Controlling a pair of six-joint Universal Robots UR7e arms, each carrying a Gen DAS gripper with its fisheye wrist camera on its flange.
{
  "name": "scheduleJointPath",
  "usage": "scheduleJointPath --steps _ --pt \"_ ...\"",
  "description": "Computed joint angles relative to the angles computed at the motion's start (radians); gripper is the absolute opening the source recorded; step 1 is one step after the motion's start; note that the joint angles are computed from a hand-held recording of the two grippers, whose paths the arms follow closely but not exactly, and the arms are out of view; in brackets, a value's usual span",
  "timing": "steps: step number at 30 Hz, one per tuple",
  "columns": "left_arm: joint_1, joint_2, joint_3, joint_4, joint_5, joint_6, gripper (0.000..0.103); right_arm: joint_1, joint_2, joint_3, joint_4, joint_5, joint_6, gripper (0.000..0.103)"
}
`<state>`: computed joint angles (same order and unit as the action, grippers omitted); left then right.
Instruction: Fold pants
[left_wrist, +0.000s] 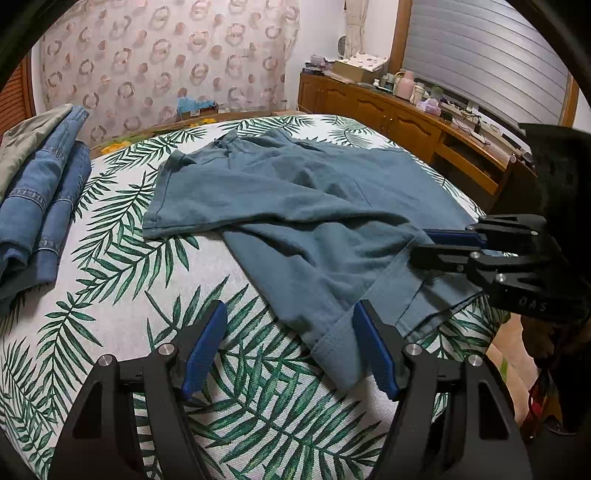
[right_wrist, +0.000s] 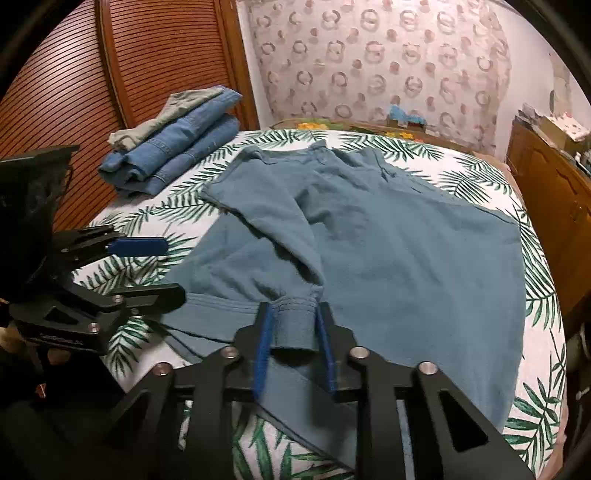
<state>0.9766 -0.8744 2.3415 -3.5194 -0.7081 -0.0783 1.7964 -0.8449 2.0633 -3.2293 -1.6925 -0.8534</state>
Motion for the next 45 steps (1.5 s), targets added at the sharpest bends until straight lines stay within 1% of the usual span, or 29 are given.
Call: scheduleJointPath --steps 2,5,10,16,22,28,34,40,45 --pt "-0.004 0.004 0.001 -0.010 0.005 0.004 0.072 0.004 -0.008 0.012 -0.015 0.013 -0.006 0.012" --pt "-0.009 0.005 0.006 -0.019 0.010 0.003 0.072 0.004 -0.026 0.033 -0.035 0.036 -0.020 0.010" --pt "-0.022 -0.003 0.015 -0.028 0.020 -0.001 0.072 -0.001 -0.050 0.069 -0.078 0.066 -0.035 0.010" --pt "-0.044 -0.011 0.024 -0.039 0.030 0.006 0.072 -0.011 -0.084 0.102 -0.110 0.073 -0.064 0.009" --pt "-0.051 -0.007 0.018 -0.036 0.026 0.015 0.072 -0.024 -0.141 0.146 -0.146 0.101 -0.062 0.009" --pt "-0.060 -0.004 0.011 -0.035 0.028 0.025 0.072 -0.028 -0.171 0.176 -0.190 0.106 -0.060 0.009" --pt "-0.067 0.003 -0.021 -0.044 0.038 0.075 0.072 -0.034 -0.182 0.201 -0.234 0.103 -0.055 0.009" --pt "-0.066 0.008 -0.053 -0.036 0.023 0.100 0.072 -0.051 -0.201 0.248 -0.331 0.100 -0.037 0.009" --pt "-0.065 0.026 -0.070 -0.018 0.007 0.101 0.072 -0.073 -0.215 0.277 -0.355 0.097 -0.018 0.009"
